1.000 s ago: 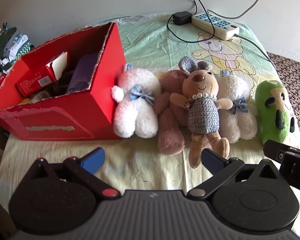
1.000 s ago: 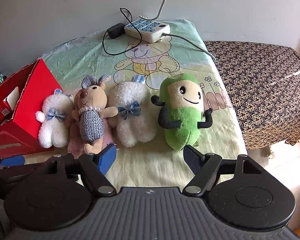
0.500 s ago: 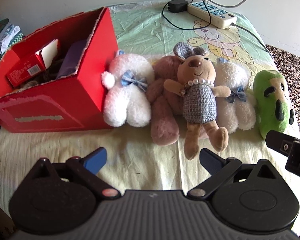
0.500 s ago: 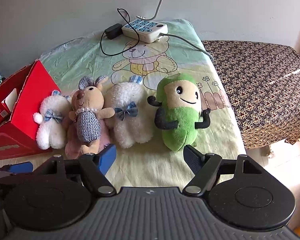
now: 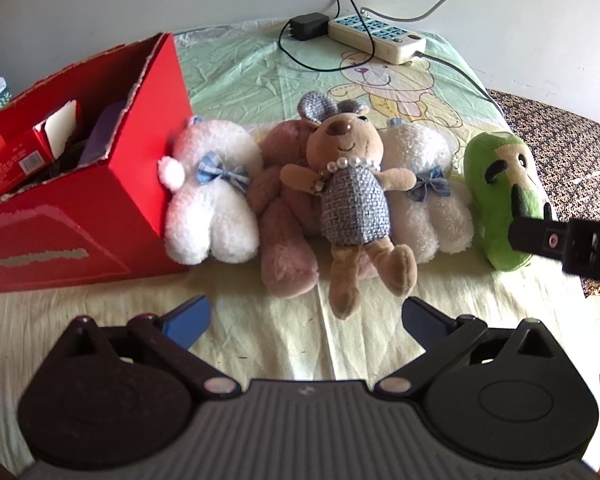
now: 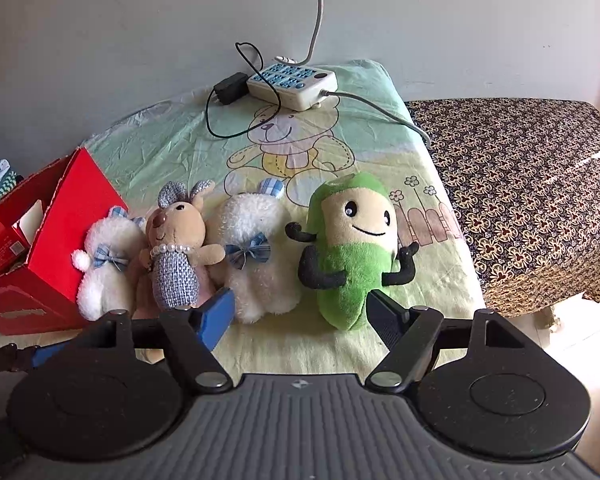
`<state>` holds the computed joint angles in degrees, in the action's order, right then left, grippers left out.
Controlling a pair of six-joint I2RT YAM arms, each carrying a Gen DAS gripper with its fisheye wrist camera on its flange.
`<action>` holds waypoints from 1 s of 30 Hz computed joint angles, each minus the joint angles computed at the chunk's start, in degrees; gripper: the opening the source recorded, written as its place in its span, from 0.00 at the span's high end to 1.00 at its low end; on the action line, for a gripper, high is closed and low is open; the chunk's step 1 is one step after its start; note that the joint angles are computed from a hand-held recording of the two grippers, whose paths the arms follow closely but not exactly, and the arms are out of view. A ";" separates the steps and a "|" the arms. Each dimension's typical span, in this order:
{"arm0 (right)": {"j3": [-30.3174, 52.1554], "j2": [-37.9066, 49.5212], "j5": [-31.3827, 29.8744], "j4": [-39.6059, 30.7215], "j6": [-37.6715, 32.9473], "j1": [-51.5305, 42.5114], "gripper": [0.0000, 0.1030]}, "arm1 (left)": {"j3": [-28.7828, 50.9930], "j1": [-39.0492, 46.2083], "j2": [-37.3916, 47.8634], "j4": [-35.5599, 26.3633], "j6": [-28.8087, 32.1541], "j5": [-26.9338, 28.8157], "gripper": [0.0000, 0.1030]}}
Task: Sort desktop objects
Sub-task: 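Close the right gripper on the green pickle plush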
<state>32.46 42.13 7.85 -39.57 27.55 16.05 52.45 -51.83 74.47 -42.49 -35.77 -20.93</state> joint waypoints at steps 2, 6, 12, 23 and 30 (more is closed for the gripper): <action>-0.50 -0.76 -2.32 1.46 -1.62 -2.62 0.30 | -1.52 -0.08 -1.46 1.72 1.47 0.07 0.03; -0.82 1.13 -4.53 3.59 -3.81 -8.94 0.32 | -4.36 2.15 -4.75 5.65 4.95 3.46 0.10; -0.85 3.29 -5.51 5.00 -4.85 -15.03 0.33 | -5.50 4.64 -7.26 9.60 10.67 6.74 0.10; 1.06 13.45 -13.97 10.72 -7.43 -24.00 0.32 | 0.68 4.42 1.25 18.55 19.21 14.93 0.14; 4.98 25.12 -21.41 15.45 -14.06 -25.94 0.32 | 2.65 0.71 8.78 23.64 23.36 17.39 0.25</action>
<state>37.43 67.24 -13.56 -24.12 13.49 -9.89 55.10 -51.12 83.25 -18.84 -12.42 -3.54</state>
